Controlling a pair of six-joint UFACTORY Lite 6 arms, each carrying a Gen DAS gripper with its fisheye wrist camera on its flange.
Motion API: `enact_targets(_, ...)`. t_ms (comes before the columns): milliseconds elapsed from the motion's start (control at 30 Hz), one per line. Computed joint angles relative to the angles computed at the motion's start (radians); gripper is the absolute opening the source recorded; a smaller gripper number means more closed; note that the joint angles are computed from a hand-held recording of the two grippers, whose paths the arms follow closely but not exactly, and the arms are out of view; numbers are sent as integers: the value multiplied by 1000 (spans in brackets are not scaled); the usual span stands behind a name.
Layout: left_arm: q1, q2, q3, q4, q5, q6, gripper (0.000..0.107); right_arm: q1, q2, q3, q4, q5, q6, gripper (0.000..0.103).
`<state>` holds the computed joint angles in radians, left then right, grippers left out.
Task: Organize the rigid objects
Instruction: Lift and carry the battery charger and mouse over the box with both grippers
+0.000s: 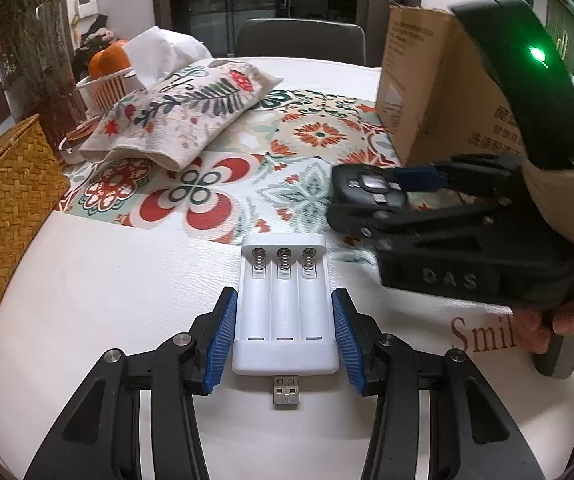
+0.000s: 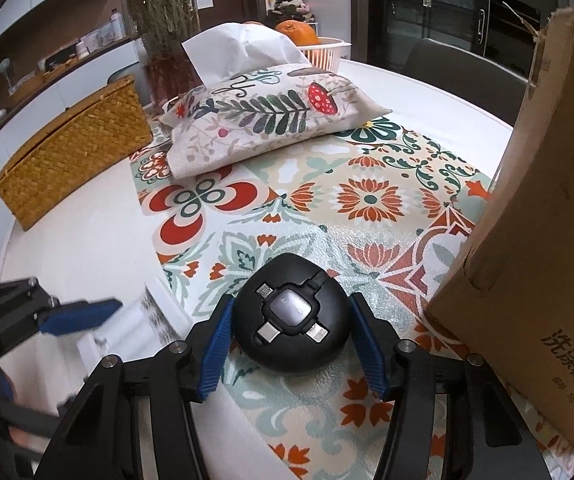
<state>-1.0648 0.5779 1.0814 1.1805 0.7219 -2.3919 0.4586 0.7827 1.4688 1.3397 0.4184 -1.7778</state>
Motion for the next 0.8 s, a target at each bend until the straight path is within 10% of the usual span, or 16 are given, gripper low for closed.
enact_targets(800, -36, -126, -43, 73, 121, -18, 47, -43, -267, -293, 211, -77, -132, 57)
